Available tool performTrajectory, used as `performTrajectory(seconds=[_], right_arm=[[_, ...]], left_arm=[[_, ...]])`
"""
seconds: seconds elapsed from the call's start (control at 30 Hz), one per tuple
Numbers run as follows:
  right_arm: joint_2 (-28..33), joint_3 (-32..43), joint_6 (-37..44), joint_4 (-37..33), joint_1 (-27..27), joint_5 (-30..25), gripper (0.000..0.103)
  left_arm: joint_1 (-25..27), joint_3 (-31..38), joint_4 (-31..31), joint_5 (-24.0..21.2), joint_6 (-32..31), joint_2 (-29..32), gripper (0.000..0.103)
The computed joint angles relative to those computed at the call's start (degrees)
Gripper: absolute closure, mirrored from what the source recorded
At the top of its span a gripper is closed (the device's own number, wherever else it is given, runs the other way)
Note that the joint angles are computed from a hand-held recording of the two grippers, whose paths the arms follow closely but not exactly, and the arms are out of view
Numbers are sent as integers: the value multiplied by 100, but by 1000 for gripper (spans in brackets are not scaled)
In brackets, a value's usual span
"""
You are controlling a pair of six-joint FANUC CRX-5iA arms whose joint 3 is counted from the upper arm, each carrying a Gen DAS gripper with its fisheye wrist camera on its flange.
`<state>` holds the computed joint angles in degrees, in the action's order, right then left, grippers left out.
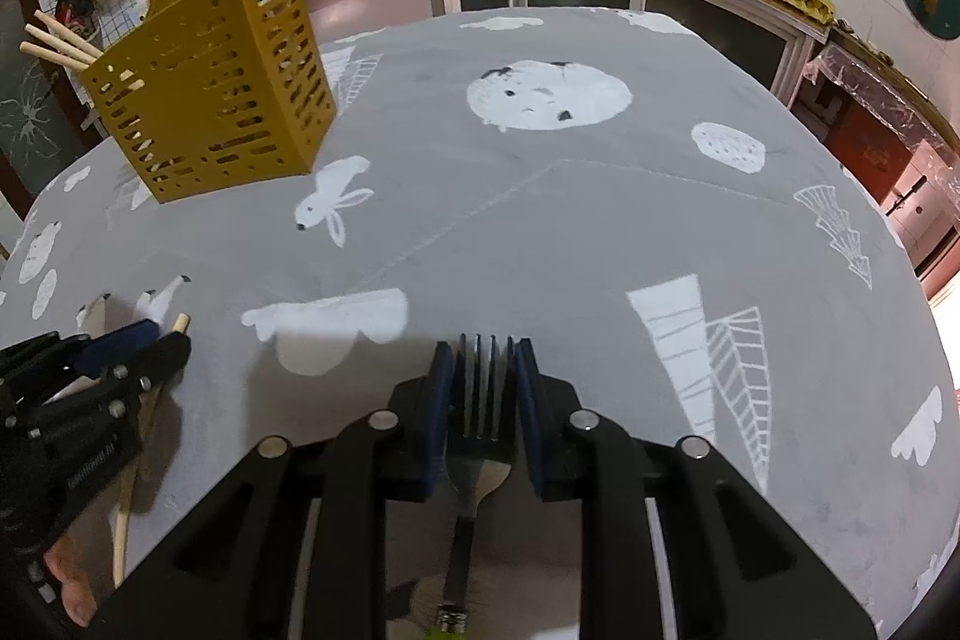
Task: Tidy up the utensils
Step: 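Lift the fork and chopstick and carry both toward the yellow holder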
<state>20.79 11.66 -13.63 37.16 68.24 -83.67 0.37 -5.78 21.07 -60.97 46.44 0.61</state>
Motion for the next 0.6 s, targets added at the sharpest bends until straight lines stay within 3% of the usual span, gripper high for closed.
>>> performTrajectory(seconds=[0.07,0.37,0.6], right_arm=[[61,61,43,51,-1,27,82],[208,258,101,549,74,74,82],[283,310,-2,1239,218,35,82]], left_arm=[[96,44,125,-111,-69,29,98],[474,-304,740,238,-476,-277,99],[855,-831,1619,804,-1141,-772,99]])
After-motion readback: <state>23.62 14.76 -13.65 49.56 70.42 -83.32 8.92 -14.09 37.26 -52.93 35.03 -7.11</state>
